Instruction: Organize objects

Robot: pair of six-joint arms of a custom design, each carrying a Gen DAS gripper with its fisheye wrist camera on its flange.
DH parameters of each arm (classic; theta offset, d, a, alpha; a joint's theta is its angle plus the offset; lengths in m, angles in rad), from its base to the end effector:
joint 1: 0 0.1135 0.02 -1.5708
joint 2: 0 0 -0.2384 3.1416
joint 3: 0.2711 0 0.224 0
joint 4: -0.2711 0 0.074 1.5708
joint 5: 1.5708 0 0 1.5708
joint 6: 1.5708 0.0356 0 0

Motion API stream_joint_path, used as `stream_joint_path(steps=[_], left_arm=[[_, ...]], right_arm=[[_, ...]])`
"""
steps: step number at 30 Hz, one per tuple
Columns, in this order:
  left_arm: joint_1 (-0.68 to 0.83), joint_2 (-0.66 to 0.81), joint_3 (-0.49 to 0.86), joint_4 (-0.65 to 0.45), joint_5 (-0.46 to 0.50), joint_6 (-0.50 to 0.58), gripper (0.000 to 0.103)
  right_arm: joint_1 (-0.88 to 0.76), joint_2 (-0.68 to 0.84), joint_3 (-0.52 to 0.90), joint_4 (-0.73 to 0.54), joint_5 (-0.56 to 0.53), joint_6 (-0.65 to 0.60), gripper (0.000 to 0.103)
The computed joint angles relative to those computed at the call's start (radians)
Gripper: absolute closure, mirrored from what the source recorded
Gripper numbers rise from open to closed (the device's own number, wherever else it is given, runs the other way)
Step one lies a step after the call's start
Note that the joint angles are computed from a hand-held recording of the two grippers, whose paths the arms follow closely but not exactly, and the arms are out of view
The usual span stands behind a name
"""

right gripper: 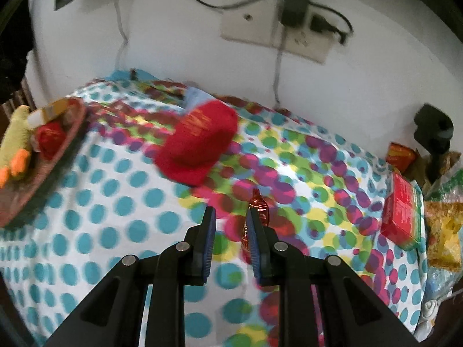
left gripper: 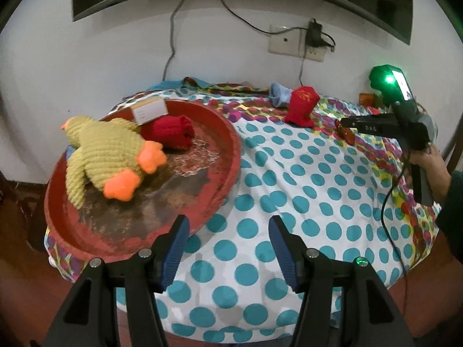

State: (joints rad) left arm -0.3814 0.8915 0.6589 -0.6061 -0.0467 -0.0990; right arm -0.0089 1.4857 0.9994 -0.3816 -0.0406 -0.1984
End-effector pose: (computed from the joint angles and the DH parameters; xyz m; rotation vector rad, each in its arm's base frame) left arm 0.1559 -0.0607 0.2261 0.3185 2.3938 -0.1654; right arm 0.2894 -0.0011 0.2196 -0.2487 2.4255 -0.0433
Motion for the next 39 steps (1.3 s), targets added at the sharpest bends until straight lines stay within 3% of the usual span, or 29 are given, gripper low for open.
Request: stream_joint_path(steps=[9, 13, 15, 16, 17, 19, 25, 29, 32, 34, 37, 39], left_arm=[[0.202, -0.090, -0.036, -0.031, 0.138, 0.071, 0.045], [0.248, -0.092, -0.049, -0.029, 0.177, 0.095, 0.045], [0.267, -0.094, -0.063, -0.020, 0.204, 0.105, 0.045], [0.274, -0.091, -0.068, -0.015, 0.214, 0.108, 0.045], [0.272, -0.080, -0.072, -0.005, 0.219, 0.105, 0.045], [0.259, -0.052, -0.077, 0.019, 0.223, 0.098, 0.045], [0.157, 0.009, -0.075, 0.072, 0.165, 0.062, 0.045], [0.079, 0.072, -0.061, 0.093, 0.113, 0.038, 0.045], [0.032, 0.105, -0.048, 0.105, 0.087, 0.025, 0.045], [0.003, 0.115, -0.038, 0.104, 0.072, 0.019, 0.045], [-0.035, 0.118, -0.028, 0.106, 0.043, 0.008, 0.045], [-0.057, 0.131, -0.019, 0.104, 0.029, 0.005, 0.045]], right_arm=[[0.207, -0.063, 0.056, -0.080, 0.025, 0.070, 0.083], [0.211, -0.085, 0.073, -0.112, 0.026, 0.076, 0.084], [0.175, -0.102, 0.057, -0.112, 0.062, 0.057, 0.072], [0.133, -0.091, 0.058, -0.117, 0.064, 0.038, 0.054], [0.104, -0.091, 0.043, -0.100, 0.074, 0.022, 0.049], [0.028, -0.066, 0.018, -0.073, 0.091, -0.018, 0.049], [-0.096, 0.040, 0.012, -0.009, -0.020, -0.043, 0.050], [-0.092, 0.071, 0.006, 0.022, -0.081, -0.021, 0.048], [-0.046, 0.088, -0.001, 0.045, -0.043, -0.009, 0.045], [-0.030, 0.115, 0.015, 0.045, -0.039, 0.015, 0.048], [-0.017, 0.142, 0.023, 0.051, -0.027, 0.030, 0.067], [-0.011, 0.155, 0.022, 0.060, -0.008, 0.034, 0.069]])
